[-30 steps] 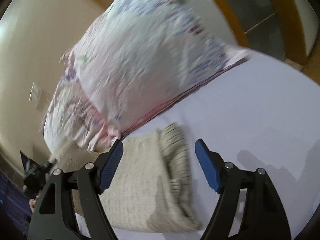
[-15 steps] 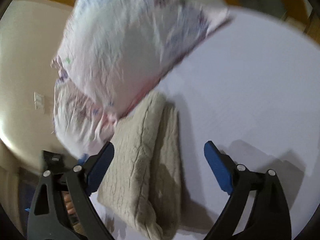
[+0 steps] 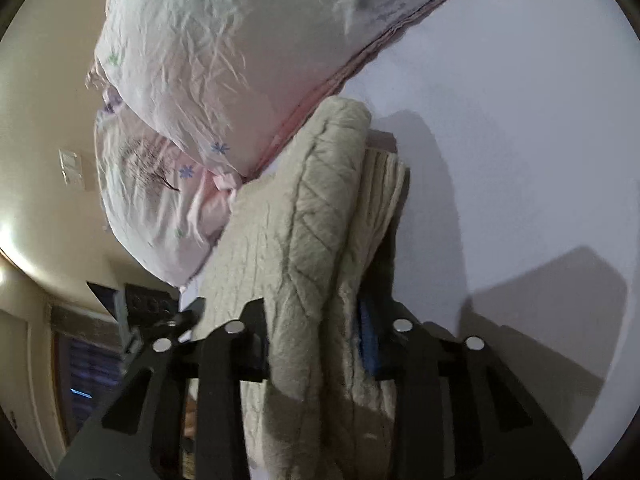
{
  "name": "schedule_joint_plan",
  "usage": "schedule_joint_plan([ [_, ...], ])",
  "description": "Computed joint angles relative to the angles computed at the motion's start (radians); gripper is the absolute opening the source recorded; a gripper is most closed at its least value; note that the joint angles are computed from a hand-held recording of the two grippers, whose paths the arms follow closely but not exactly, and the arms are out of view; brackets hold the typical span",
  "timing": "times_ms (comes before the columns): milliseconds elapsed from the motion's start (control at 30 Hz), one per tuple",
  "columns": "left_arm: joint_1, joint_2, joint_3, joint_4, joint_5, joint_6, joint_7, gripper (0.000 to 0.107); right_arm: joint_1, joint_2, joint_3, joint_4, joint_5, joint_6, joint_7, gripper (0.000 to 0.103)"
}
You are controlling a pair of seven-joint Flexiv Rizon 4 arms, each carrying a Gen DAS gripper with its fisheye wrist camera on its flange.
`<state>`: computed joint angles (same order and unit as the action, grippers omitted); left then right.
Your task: Fold small clothes
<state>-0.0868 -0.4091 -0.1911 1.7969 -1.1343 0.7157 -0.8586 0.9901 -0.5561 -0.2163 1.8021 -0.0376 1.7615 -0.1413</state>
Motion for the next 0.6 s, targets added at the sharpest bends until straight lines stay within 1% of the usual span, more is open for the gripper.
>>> schedule_joint_plan([
  [33,0.005,0.008,-0.001,0.009,-0.009,-0.005,0.024,0.053,0.035,0.001,-0.039,0.000,0.002,-0.007,0.004,0.029],
  [67,0.019,-0.009,-0.001,-0.005,-0.020,-0.021,0.048,0.049,0.073,0.001,-0.079,-0.006,0.004,-0.016,0.005,0.028],
  [100,0.041,0.001,0.000,0.002,-0.040,-0.050,0.085,0.044,0.083,-0.002,-0.087,-0.016,0.011,-0.014,-0.002,0.027],
  [133,0.054,0.016,0.006,0.014,-0.052,-0.072,0.113,0.042,0.069,-0.014,-0.065,-0.045,0.010,0.000,-0.018,0.026],
  [167,0.065,0.038,0.015,0.029,-0.069,-0.088,0.146,0.042,0.036,-0.033,-0.019,-0.089,0.002,0.005,-0.041,0.026],
  [200,0.074,0.074,0.031,0.058,-0.094,-0.082,0.196,0.042,-0.021,-0.062,0.052,-0.151,-0.044,0.000,-0.051,0.025],
  [233,0.079,0.102,0.048,0.080,-0.117,-0.070,0.230,0.042,-0.049,-0.084,0.094,-0.201,-0.054,-0.021,-0.080,0.025],
  [267,0.083,0.125,0.066,0.095,-0.136,-0.057,0.255,0.043,-0.056,-0.115,0.122,-0.276,-0.004,-0.065,-0.164,0.025],
  [300,0.082,0.143,0.086,0.106,-0.137,-0.017,0.270,0.046,-0.048,-0.152,0.118,-0.358,0.013,-0.132,-0.204,0.026],
  [333,0.075,0.153,0.106,0.111,-0.111,0.042,0.272,0.050,-0.027,-0.174,0.082,-0.416,-0.003,-0.224,-0.186,0.031],
  [367,0.064,0.163,0.120,0.120,-0.079,0.115,0.272,0.051,0.002,-0.171,0.030,-0.452,-0.083,-0.370,-0.105,0.037],
  [400,0.047,0.179,0.135,0.141,-0.045,0.225,0.272,0.052,0.047,-0.172,-0.051,-0.456,-0.228,-0.477,0.028,0.044],
  [433,0.035,0.205,0.135,0.176,-0.068,0.333,0.327,0.053,0.100,-0.159,-0.133,-0.428,-0.352,-0.519,0.155,0.047],
  [467,0.032,0.226,0.128,0.202,-0.116,0.390,0.397,0.057,0.160,-0.141,-0.214,-0.389,-0.417,-0.495,0.228,0.051],
  [500,0.014,0.259,0.118,0.235,-0.198,0.479,0.500,0.071,0.213,-0.144,-0.295,-0.354,-0.424,-0.406,0.260,0.063],
  [533,-0.001,0.283,0.116,0.259,-0.271,0.537,0.590,0.081,0.239,-0.144,-0.352,-0.318,-0.491,-0.252,0.336,0.067],
  [567,-0.032,0.311,0.109,0.284,-0.383,0.618,0.720,0.085,0.240,-0.152,-0.377,-0.311,-0.555,-0.148,0.390,0.070],
  [600,-0.058,0.321,0.111,0.292,-0.437,0.664,0.785,0.092,0.231,-0.163,-0.369,-0.324,-0.561,-0.102,0.383,0.079],
])
